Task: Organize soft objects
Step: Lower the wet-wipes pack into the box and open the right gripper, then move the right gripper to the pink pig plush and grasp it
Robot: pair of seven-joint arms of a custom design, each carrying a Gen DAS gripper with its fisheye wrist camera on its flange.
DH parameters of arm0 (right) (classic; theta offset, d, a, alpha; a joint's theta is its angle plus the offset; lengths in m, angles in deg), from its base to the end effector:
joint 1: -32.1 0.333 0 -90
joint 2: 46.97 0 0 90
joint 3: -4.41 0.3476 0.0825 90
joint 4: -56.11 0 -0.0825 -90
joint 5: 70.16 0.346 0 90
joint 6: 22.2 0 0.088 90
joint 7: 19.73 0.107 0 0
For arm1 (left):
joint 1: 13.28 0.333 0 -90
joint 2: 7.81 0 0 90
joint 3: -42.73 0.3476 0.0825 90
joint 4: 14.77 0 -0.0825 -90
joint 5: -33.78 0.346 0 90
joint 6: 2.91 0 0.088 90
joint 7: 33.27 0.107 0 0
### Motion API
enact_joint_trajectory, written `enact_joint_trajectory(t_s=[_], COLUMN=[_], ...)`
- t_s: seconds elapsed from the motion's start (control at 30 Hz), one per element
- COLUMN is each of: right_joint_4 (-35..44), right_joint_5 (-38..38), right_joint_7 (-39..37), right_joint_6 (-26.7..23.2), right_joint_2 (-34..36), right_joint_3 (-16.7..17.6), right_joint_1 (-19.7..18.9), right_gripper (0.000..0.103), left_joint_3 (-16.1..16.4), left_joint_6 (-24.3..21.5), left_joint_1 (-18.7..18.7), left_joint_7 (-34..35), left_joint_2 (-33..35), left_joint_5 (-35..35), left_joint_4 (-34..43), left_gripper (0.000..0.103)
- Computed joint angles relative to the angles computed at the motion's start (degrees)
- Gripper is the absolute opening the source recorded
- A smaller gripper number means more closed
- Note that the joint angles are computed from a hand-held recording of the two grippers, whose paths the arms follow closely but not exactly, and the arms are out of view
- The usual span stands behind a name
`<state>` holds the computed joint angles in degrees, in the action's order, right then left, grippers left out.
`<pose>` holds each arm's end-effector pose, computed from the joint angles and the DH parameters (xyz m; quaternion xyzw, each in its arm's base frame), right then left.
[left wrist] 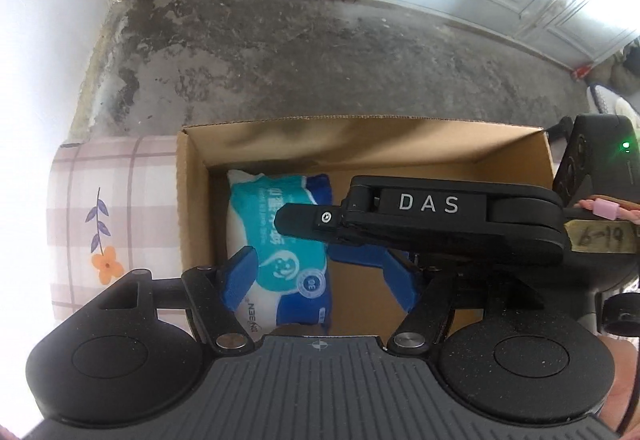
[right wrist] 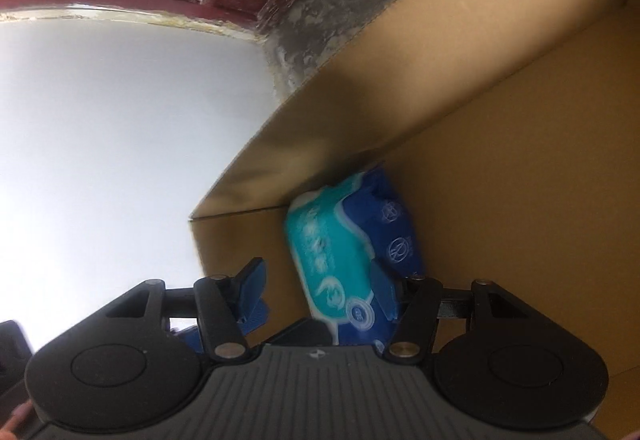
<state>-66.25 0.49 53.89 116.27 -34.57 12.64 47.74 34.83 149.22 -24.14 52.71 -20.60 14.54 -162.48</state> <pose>0.5078 0.2266 0.3724 -0.5562 0.7225 0.2941 0.2866 0.4016 -0.1282 0.4264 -0.7020 0.6913 -0.1704 0.0123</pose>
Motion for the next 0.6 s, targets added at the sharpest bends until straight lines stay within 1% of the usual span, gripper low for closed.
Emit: enact_joint_trajectory(t_s=[0.13, 0.27, 0.37, 0.47, 0.6], right_joint_4=[-1.1, -2.4, -4.8, -8.1, -12.8], right_joint_5=[2.6, 3.5, 3.4, 5.3, 3.9], right_joint_7=[-2.1, -3.9, -5.2, -7.9, -8.6], right_joint_6=[0.5, 0.6, -0.6, -1.4, -2.2], right_joint_2=[-0.7, -3.0, -7.2, -12.4, -20.1], right_joint_3=[0.1, -0.6, -1.9, -3.4, -5.4], right_joint_1=[-0.2, -0.4, -1.1, -1.5, -1.3], right_gripper=[0.061, 0.061, 0.061, 0.061, 0.061], left_joint_3=[-0.2, -1.4, -2.2, -3.3, -5.1], left_joint_6=[0.2, 0.9, 0.8, 1.0, -1.8], left_joint_1=[0.0, 0.3, 0.3, 0.2, 0.0], left_joint_7=[-0.9, -4.0, -7.2, -11.0, -17.1], left_joint_2=[-1.6, -5.3, -9.4, -14.8, -22.4], left_joint_5=[0.3, 3.3, 5.7, 7.8, 10.8], left_joint_4=[-0.7, -2.3, -3.7, -5.7, -7.9], left_gripper=[0.069, 0.069, 0.069, 0.07, 0.071])
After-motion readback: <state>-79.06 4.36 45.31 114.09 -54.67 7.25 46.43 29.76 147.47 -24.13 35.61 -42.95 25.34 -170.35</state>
